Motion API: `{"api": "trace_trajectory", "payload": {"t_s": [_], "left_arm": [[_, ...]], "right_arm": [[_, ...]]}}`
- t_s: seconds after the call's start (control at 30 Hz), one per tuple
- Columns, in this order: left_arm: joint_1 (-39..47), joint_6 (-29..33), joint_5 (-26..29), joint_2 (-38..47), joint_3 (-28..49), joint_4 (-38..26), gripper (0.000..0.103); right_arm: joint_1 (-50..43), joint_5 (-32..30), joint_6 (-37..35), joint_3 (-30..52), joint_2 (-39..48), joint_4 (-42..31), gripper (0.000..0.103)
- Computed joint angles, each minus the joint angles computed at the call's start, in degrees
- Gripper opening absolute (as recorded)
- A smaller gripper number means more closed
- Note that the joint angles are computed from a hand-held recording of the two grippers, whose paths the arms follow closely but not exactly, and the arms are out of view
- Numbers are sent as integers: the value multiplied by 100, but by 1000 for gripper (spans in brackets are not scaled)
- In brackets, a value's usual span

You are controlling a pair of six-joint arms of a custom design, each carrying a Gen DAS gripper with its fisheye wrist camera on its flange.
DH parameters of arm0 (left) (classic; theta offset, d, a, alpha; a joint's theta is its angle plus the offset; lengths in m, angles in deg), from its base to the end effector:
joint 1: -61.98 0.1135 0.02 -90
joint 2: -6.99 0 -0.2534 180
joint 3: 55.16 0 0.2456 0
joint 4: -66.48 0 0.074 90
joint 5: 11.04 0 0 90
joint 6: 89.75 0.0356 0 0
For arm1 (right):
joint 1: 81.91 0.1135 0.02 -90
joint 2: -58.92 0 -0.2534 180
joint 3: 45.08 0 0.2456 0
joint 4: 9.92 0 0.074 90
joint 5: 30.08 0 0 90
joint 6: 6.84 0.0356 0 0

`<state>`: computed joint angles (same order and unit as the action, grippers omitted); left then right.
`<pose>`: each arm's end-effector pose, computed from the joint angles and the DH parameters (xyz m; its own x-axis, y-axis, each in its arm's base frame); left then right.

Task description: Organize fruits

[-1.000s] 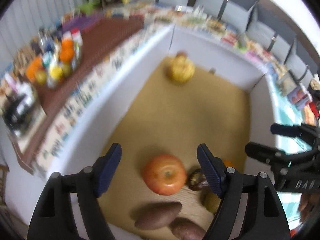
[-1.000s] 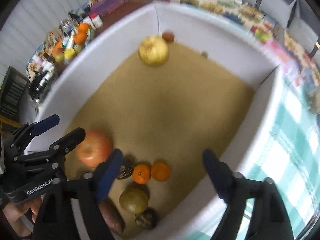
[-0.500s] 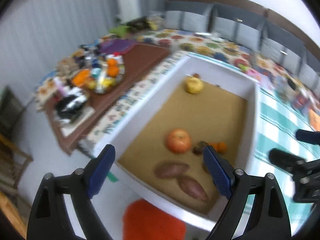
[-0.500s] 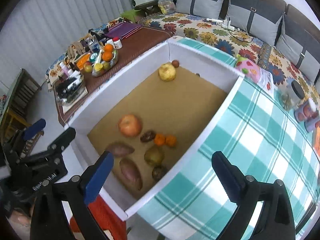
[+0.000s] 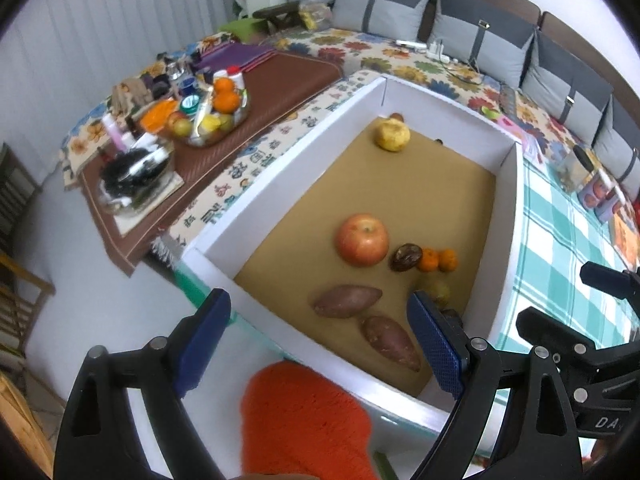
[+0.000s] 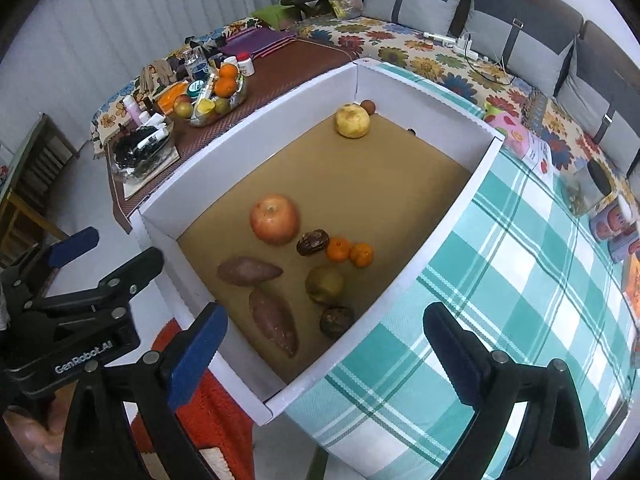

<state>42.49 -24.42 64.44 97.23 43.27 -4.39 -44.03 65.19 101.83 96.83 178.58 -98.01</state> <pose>0.2989 -0.0963 0.3055 -0.8506 -0.1276 -0.5100 -0.1547 0.9879 0.0109 0.3315 0.2538 0.3268 -0.8685 -0.2718 -0.4146 -0.3206 0.9458 0.0516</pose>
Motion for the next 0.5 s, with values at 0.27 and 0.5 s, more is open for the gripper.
{"api": "trace_trajectory", "payload": {"t_s": [0.27, 0.5], "left_arm": [[150, -122, 98, 68, 17, -124, 91], [141, -142, 40, 82, 44, -160, 91]], "right_arm": [[90, 127, -53, 453, 280, -267, 98], [83, 124, -45, 455, 321, -255, 98]]}}
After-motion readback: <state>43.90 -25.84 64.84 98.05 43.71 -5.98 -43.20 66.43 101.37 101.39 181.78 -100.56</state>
